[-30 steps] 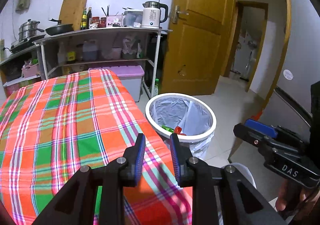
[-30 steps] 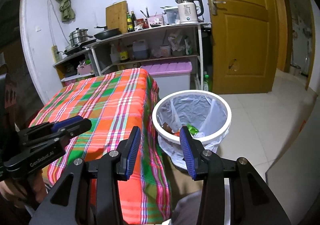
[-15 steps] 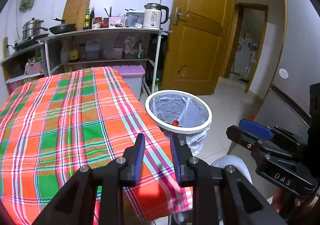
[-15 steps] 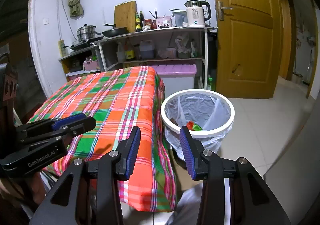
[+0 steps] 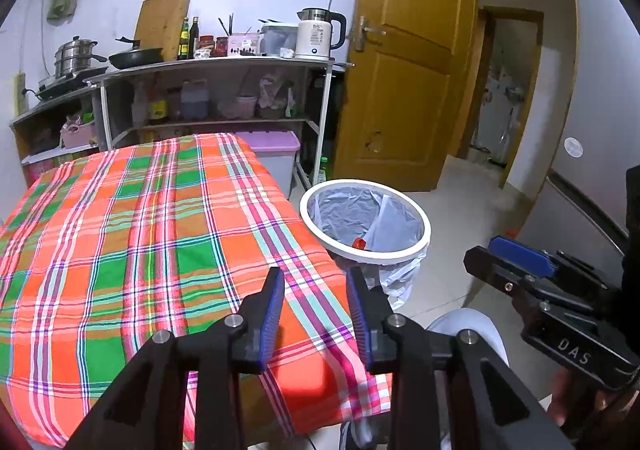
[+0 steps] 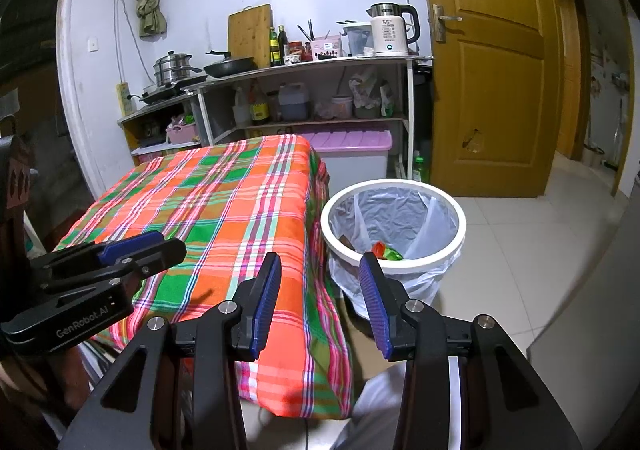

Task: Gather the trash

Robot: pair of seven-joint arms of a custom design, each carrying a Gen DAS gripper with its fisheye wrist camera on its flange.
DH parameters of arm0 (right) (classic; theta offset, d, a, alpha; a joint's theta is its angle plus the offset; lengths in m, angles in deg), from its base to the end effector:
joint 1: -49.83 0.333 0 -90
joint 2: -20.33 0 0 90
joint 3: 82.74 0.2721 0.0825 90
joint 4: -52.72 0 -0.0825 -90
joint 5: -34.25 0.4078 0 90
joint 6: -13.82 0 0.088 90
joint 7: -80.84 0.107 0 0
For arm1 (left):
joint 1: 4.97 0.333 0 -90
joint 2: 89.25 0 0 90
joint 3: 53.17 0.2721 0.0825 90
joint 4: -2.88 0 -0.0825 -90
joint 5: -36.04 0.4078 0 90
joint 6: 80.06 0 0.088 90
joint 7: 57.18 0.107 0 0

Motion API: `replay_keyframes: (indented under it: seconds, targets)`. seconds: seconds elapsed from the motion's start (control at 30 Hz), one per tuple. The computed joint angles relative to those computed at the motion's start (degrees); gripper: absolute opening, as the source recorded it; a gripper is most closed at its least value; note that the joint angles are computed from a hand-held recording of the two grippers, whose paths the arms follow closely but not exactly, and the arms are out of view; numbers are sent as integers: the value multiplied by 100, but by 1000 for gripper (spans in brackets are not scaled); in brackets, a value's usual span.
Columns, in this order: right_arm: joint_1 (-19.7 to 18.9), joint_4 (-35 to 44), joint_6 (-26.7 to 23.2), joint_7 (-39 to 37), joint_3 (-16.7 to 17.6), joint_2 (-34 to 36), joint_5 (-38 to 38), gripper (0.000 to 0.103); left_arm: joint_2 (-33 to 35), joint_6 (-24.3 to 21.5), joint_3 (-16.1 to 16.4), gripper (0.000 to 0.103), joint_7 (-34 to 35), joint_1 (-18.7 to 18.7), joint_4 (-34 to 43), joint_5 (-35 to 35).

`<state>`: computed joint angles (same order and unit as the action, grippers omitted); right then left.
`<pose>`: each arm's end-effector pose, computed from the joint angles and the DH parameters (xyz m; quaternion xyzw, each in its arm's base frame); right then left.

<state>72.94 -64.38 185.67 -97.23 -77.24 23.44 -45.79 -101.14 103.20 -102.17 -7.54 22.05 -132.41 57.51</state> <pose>0.4927 0.3489 0.4180 -0.6772 0.5488 -0.2568 0.4174 0.4961 -0.2483 0.4324 -0.5808 0.6657 -0.3964 0.2496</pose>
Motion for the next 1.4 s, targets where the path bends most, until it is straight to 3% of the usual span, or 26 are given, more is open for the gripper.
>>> replay_keyframes:
  seconds: [0.17,0.43,0.93,1.4]
  targets:
    - [0,-24,-5,-4,4,-21,-6,42,-12,-9,50,32,4,-68,-15,-9]
    - [-14,-60,-9,-66,15,-54,42,42,-107,51,-227,32,-36,233,-43,-49]
    - [-37,-100,-4,-145,27,-78,97,42,-102,20,-267,32,250,194,-75,-409]
    - [-10,-76,-23,-233,15,-36,185,42,-190,59,-492,32,247,420,-97,-458]
